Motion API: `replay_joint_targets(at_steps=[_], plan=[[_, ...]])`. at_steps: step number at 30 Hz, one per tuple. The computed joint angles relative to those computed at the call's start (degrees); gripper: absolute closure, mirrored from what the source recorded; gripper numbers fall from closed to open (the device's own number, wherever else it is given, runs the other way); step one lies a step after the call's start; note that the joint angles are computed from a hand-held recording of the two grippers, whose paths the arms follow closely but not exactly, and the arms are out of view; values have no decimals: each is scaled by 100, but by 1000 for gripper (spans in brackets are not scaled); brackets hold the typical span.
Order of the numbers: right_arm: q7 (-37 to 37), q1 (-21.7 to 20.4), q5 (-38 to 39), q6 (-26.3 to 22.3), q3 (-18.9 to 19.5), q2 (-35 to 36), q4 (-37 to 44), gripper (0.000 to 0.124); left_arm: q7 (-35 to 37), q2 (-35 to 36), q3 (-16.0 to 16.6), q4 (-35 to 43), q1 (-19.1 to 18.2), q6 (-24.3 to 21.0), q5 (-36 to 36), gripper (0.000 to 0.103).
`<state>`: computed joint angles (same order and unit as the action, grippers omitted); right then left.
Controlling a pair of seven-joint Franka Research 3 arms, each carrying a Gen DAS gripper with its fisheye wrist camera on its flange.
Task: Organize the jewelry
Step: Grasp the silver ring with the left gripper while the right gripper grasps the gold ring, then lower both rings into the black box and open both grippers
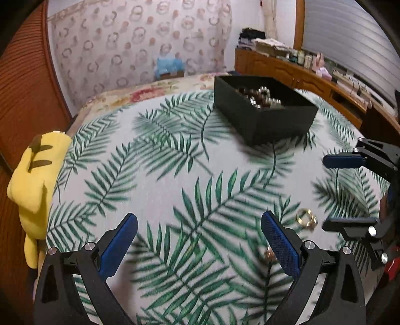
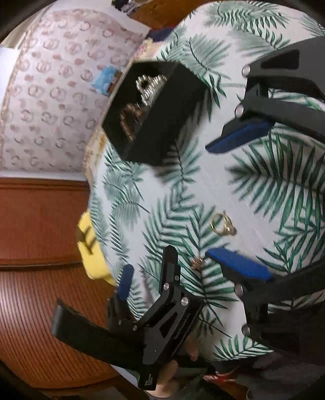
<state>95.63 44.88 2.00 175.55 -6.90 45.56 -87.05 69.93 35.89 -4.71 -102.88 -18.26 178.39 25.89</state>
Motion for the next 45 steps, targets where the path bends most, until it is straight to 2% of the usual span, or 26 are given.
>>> replay_joint_targets(at_steps=[5, 8, 10, 14, 18, 21, 26, 28, 30, 31, 33, 34, 36, 37, 38, 40, 41, 43, 45], plan=[[-164, -158, -46, -450, 251, 150, 317, 69, 81, -122, -78, -263, 83, 52, 3, 8], [-162, -137, -134, -619, 249, 221, 455, 75, 194, -192, -279, -419, 265, 123, -65, 8], [-152, -137, -203, -631, 223, 208, 450, 79, 173, -258, -196, -527, 182, 176, -66, 8], [-118, -146, -282, -628, 216, 180, 421, 103, 182, -349, -170, -706, 128, 290, -68, 8], [-136, -206, -296, -571, 271, 109, 299, 103, 177, -409, -246, -815, 174, 412, -135, 8], [-66, -166, -297, -477, 202, 20, 140, 103, 281, -435, -605, -913, 482, 578, -223, 8], [143, -50, -264, -208, 9, -113, -125, 103, 483, -421, -860, -962, 612, 674, -239, 8], [171, -63, -216, -105, 8, -177, -245, 103, 590, -382, -937, -923, 636, 637, -222, 17], [196, -54, -165, -10, -22, -240, -364, 103, 652, -356, -864, -873, 515, 558, -217, 33], [195, -48, -147, 4, -37, -246, -380, 103, 660, -354, -776, -859, 413, 541, -214, 37], [219, -3, -122, 41, -108, -275, -434, 103, 703, -339, -750, -830, 356, 492, -219, 52], [219, 5, -110, 55, -122, -280, -445, 103, 739, -318, -769, -809, 355, 469, -218, 56], [219, 23, -90, 86, -153, -300, -479, 103, 779, -303, -770, -790, 333, 431, -231, 74], [219, 33, -80, 104, -167, -308, -494, 103, 772, -299, -702, -778, 264, 417, -233, 77], [213, 36, -69, 115, -169, -308, -497, 103, 718, -318, -498, -796, 78, 475, -209, 81], [189, 32, -49, 144, -167, -327, -529, 103, 772, -316, -568, -808, 138, 477, -193, 89], [176, 34, -40, 152, -170, -330, -533, 103, 787, -327, -577, -807, 139, 446, -192, 88], [172, 66, -31, 143, -216, -319, -515, 103, 705, -347, -305, -761, -112, 481, -169, 88], [185, 90, -25, 142, -272, -325, -507, 103, 708, -331, -360, -699, -63, 498, -180, 88]])
